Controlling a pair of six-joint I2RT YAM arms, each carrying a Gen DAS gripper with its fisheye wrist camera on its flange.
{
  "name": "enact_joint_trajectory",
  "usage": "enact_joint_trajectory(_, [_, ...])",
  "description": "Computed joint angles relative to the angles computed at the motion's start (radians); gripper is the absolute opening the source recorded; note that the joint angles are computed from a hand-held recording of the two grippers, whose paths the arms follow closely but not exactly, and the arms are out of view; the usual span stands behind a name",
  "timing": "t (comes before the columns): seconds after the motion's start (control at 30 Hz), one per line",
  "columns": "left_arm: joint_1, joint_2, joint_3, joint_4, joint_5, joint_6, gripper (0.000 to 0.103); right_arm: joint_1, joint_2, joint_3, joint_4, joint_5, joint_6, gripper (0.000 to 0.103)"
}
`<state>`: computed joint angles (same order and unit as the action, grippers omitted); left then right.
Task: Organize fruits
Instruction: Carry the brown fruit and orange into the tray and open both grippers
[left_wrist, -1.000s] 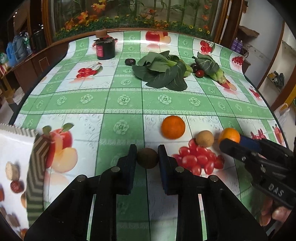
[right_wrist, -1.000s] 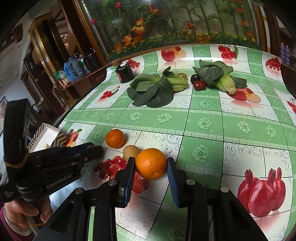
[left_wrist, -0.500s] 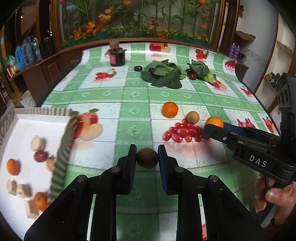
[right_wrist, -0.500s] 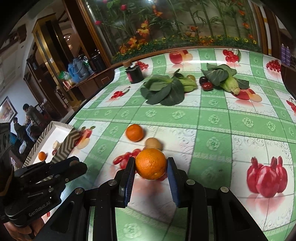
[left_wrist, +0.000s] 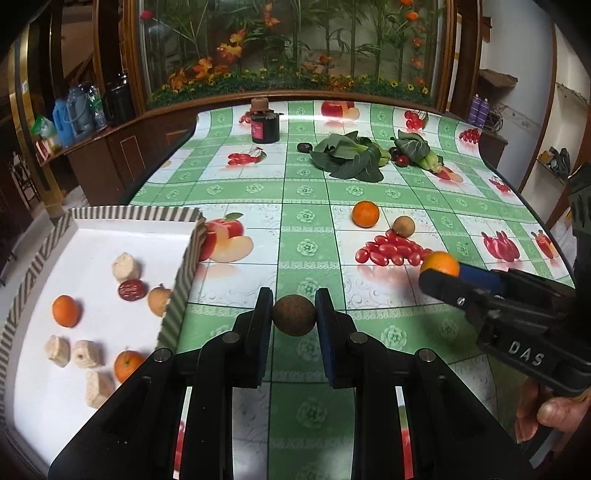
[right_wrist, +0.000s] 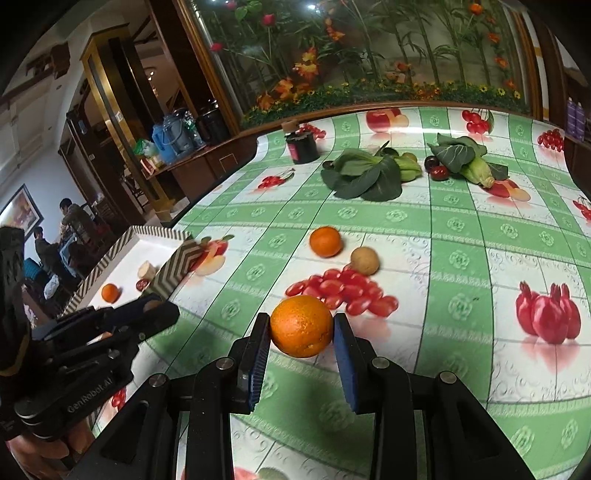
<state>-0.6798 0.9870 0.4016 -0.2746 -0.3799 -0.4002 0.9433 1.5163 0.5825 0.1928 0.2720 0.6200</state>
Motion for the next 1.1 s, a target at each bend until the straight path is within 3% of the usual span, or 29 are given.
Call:
enact_joint_trajectory(0.4, [0.036, -0.219, -0.053, -0.144, -0.016, 0.005, 0.023, 0.122, 0.073, 0.071, -0.02, 0.054, 0.03, 0.033])
enact_joint_trajectory(0.57, [0.125, -0.342, -0.07, -0.225, 0.013, 0.056, 0.023, 0.156, 0.115, 0.132, -0.029, 0.054, 0.02, 0.033])
enact_joint_trajectory(0.8, [0.354, -0.501, -0.093, -0.32, 0.127, 0.189, 0.023, 0.208, 0.219, 0.26, -0.054, 0.042, -0.005, 0.033])
enact_joint_trajectory(1.1, [0.769, -0.611, -0.107, -0.388, 0.375, 0.426, 0.023, 0.245, 0.331, 0.424, -0.099, 0.02, -0.05, 0.033])
